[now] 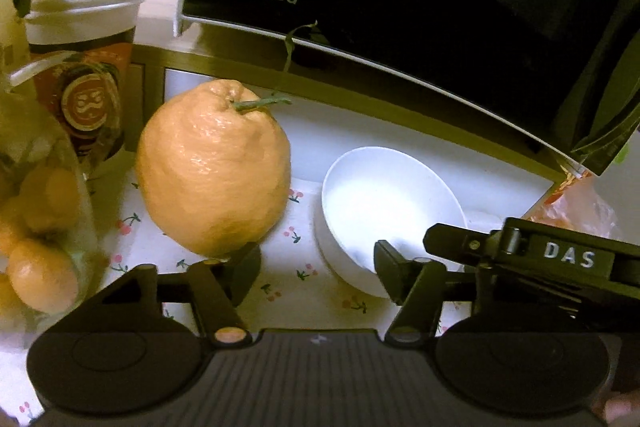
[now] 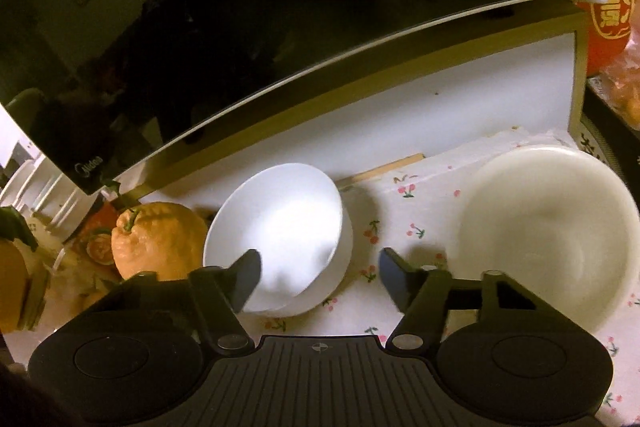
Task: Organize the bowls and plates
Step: 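Move both grippers to the white bowl by the microwave and close on its rim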
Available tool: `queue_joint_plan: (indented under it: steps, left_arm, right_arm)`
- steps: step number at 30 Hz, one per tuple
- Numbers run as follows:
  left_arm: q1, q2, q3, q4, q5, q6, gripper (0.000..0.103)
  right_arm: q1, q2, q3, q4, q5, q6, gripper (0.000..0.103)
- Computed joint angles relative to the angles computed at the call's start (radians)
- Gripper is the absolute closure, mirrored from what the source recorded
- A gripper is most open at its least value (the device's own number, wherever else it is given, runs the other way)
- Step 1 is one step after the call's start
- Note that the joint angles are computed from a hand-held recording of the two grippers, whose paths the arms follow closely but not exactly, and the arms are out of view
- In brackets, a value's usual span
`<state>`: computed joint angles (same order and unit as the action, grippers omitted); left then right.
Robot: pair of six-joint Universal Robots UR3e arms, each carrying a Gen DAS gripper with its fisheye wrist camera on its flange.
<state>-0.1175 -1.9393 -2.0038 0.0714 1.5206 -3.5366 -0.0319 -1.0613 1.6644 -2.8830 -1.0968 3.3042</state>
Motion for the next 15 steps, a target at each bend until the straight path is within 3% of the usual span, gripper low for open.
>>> queue_joint_plan:
  steps: [5,7,8,15]
  left_arm:
    - [0.020,-0.012,-0.011,0.031,-0.033,-0.004,0.066]
    - [0.031,-0.007,-0.020,0.036,-0.055,0.005,0.086]
    - [0.034,-0.004,-0.021,0.031,-0.064,0.012,0.089]
    - [0.021,0.066,-0.065,-0.009,-0.042,0.048,0.090]
  right_arm:
    - [0.010,0.026,-0.011,-0.017,-0.019,0.018,0.065]
    - [0.014,0.038,-0.014,-0.025,-0.020,0.021,0.076]
    - [0.015,0.042,-0.013,-0.026,-0.020,0.020,0.079]
    - [0.026,0.015,-0.006,0.002,-0.027,0.002,0.082]
